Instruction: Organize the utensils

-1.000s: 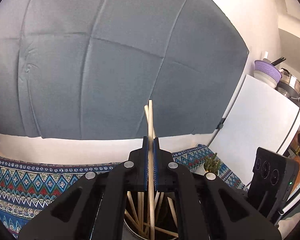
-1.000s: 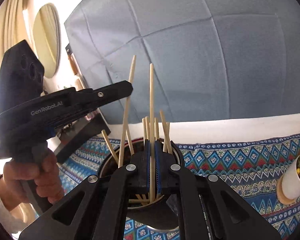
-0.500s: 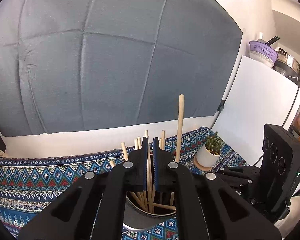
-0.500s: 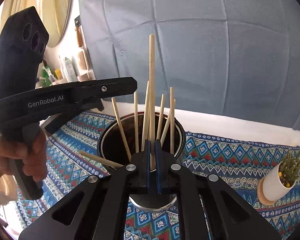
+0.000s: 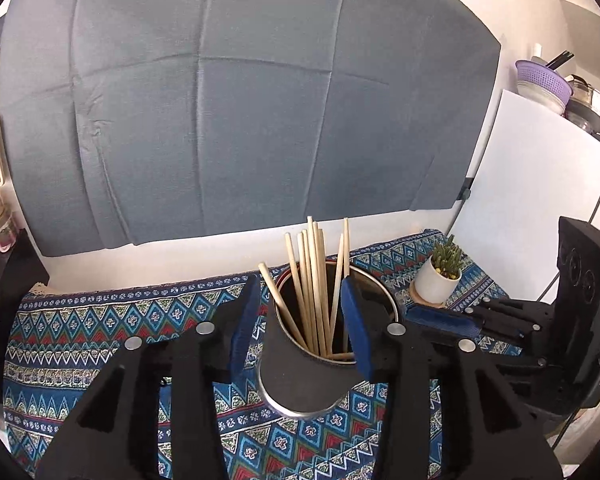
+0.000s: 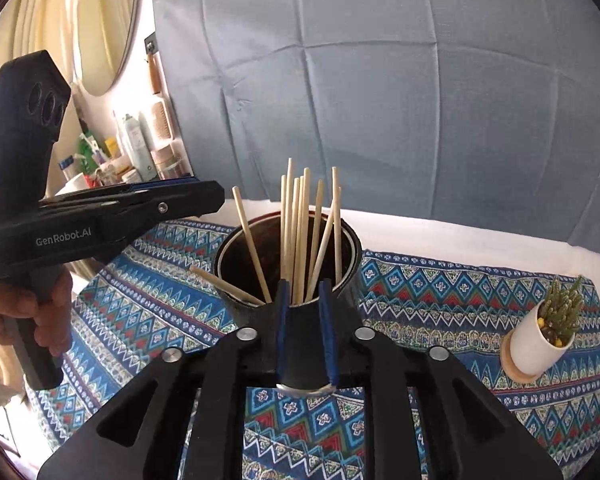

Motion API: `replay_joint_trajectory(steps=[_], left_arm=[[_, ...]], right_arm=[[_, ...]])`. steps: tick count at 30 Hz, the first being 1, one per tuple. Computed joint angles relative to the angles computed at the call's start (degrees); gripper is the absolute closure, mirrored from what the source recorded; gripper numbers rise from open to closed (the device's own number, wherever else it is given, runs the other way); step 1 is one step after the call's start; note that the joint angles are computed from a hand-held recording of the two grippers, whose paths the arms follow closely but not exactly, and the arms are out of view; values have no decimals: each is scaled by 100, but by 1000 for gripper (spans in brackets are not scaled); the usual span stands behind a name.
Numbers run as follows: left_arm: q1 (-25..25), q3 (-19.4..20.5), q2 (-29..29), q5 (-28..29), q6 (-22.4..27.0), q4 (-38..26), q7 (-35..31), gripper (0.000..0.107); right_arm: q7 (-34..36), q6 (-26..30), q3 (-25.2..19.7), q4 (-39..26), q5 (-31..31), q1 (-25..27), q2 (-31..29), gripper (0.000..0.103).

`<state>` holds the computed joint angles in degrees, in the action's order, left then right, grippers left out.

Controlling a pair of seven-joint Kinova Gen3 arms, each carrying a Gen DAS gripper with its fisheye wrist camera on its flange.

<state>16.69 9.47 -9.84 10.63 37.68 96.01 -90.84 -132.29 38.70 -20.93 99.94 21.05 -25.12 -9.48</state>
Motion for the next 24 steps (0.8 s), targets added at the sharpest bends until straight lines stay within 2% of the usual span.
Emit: replay_joint_trajectory(steps=[1,4,6,7,9,11,13,14,19,21,24], left_arm=[[-47,84,-41,-138,14,35,145,51],[-157,285,-158,-500,131,105,641,34],[-216,425,-183,-735,435,19,992,22],[-220,462,-235,-809,515,23,1130,18],[-202,516,-345,-913,635,24,1312,11],[-249,684,-434,-1133,837,-34,1596,11],[-237,761,-475,-1225,1130,-147,1790,11],[-225,778,-497,-1237,1269,-195,1873,11],[-181,781,-652,-1153,1978,-339,2247,11],[-199,882,-714,-1207,2222,-375,2431,11],[-224,1021,-826,-1270,2560,-457,2718,11]], right_arm=[[-27,64,-13,6,-16,-4,-35,77],[-89,258,-64,37,-99,3,-160,63],[-159,426,-121,57,-166,18,-267,49],[-224,522,-171,45,-178,40,-304,46],[-350,687,-226,52,-272,81,-418,32],[-577,1017,-323,-28,-363,152,-482,26],[-626,1152,-233,-24,-640,132,-609,24],[-751,1256,-305,-40,-659,198,-670,18],[-1207,1784,-635,-165,-653,452,-965,13],[-1317,1980,-780,-221,-639,536,-1062,9],[-1322,2278,-941,-371,-694,571,-1119,9]])
